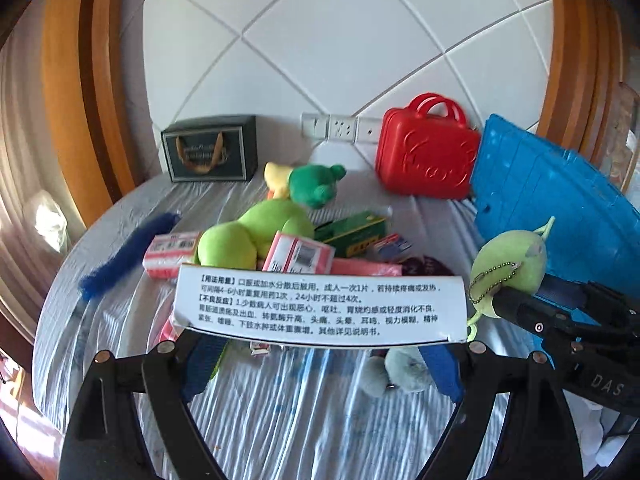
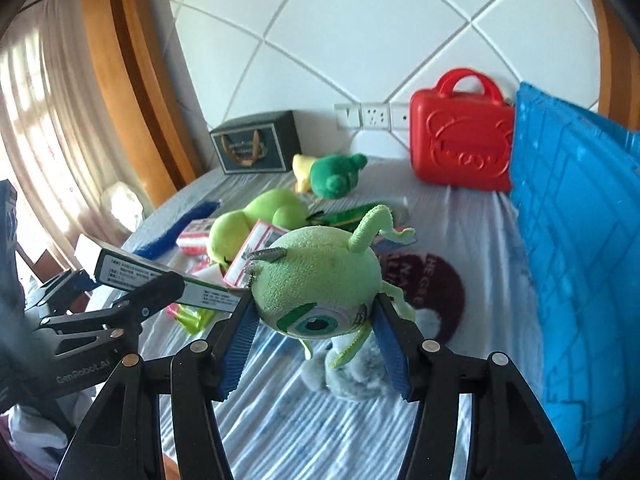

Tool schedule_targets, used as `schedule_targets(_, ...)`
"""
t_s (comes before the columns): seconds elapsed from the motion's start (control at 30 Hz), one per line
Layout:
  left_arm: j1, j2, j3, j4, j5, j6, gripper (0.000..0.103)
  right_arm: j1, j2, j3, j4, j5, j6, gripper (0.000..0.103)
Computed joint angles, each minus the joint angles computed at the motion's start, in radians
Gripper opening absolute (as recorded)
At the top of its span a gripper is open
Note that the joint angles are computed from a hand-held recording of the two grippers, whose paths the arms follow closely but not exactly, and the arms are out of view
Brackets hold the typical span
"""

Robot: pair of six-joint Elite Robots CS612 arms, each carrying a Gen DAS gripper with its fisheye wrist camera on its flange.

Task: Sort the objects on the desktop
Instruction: 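Lift both held items and carry them over the blue bin, then open both grippers to drop the items into the blue bin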

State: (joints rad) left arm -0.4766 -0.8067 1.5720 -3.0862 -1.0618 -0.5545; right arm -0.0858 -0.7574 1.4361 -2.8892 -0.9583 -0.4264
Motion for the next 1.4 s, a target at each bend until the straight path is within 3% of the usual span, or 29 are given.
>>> schedule_targets(0.2, -0.004, -0.012, 0.003, -0.072, -0.006, 0.077, 0.087, -0.01, -0.034, 0.048, -0.112, -0.005, 0.073, 0.057)
schedule_targets(0.53, -0.014, -0.006, -0.032, -0.156, -0.049, 0.193, 0.087, -0.035, -0.068, 0.089, -0.279, -0.077, 0.205, 0.057)
schedule_targets(0.73, -0.055, 0.031, -0.14, -0.188, -0.074, 0.279, 0.087, -0.107, -0.071, 0.085, -0.388, -0.094, 0.298, 0.058)
schedule_targets(0.9, -0.11, 0.092, -0.289, -0.203, -0.082, 0.325, 0.087, -0.184, -0.06, 0.056, -0.429, -0.112, 0.324, 0.058)
schedule_targets(1.1, -0.174, 0.205, -0.535, -0.092, -0.134, 0.362, 0.087, -0.267, -0.024, -0.017, -0.411, -0.158, 0.328, 0.058)
schedule_targets(1.2, -0.199, 0.262, -0.657, 0.031, -0.157, 0.356, 0.087, -0.297, 0.001, -0.061, -0.359, -0.172, 0.313, 0.058)
schedule_targets(1.4, -0.227, 0.343, -0.832, 0.252, -0.136, 0.375, 0.087, -0.335, 0.05, -0.149, -0.244, -0.15, 0.292, 0.058)
